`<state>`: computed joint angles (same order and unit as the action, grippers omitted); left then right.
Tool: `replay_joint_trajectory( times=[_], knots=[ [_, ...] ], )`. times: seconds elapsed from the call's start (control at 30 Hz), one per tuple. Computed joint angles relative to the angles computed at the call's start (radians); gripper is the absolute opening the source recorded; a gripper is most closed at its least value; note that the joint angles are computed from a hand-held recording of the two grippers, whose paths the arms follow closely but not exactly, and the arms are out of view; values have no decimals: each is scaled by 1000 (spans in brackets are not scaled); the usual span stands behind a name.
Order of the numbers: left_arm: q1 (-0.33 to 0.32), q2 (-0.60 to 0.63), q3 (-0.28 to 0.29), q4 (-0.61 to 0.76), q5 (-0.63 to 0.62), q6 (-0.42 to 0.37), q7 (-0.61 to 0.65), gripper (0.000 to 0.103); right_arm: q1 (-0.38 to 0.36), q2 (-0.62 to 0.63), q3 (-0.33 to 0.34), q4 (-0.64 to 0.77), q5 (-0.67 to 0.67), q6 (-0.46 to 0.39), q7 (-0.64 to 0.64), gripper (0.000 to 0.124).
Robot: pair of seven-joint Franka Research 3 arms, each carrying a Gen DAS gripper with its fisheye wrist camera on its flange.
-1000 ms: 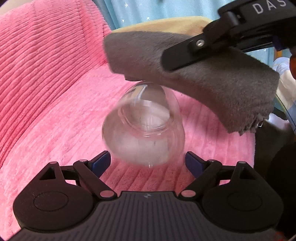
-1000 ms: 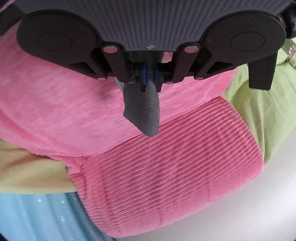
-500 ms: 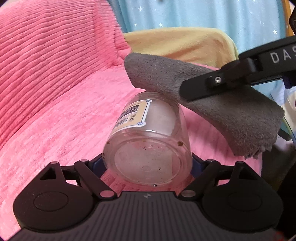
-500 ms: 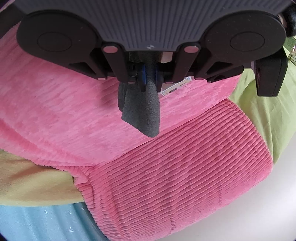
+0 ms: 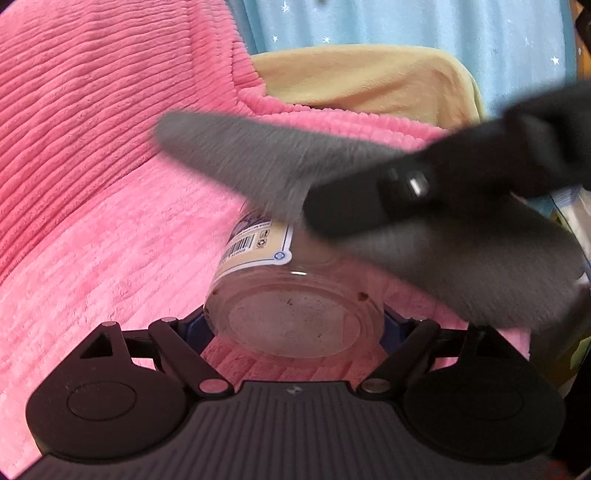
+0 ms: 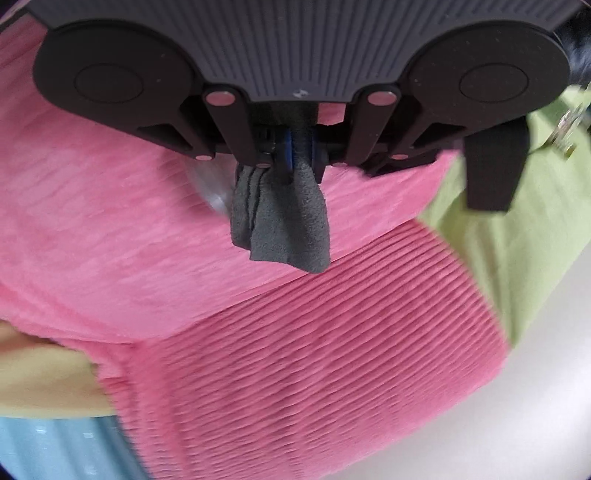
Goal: Clean container
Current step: 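Wipe the jar's side with the cloth in the right tool while the left tool holds it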
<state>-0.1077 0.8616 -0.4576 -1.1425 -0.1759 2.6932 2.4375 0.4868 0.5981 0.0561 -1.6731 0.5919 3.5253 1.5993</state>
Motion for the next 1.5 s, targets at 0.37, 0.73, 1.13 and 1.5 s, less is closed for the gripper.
replay_joint_trajectory(
  times=[0.37, 0.73, 1.13, 1.5],
  knots=[
    [-74, 13, 87, 75, 72, -70, -109, 85, -184, 19, 161, -30, -210, 50, 116, 6],
    [-61, -22, 82, -10, 105, 12, -167, 85, -155, 39, 108, -42, -307, 118, 179, 6],
    [37, 54, -80, 10, 49, 111, -32, 88, -175, 84, 128, 10, -307, 142, 209, 6],
    [14, 165, -76, 198, -12, 68, 16, 87, -86, 177, 29, 205, -184, 28, 126, 6]
  ],
)
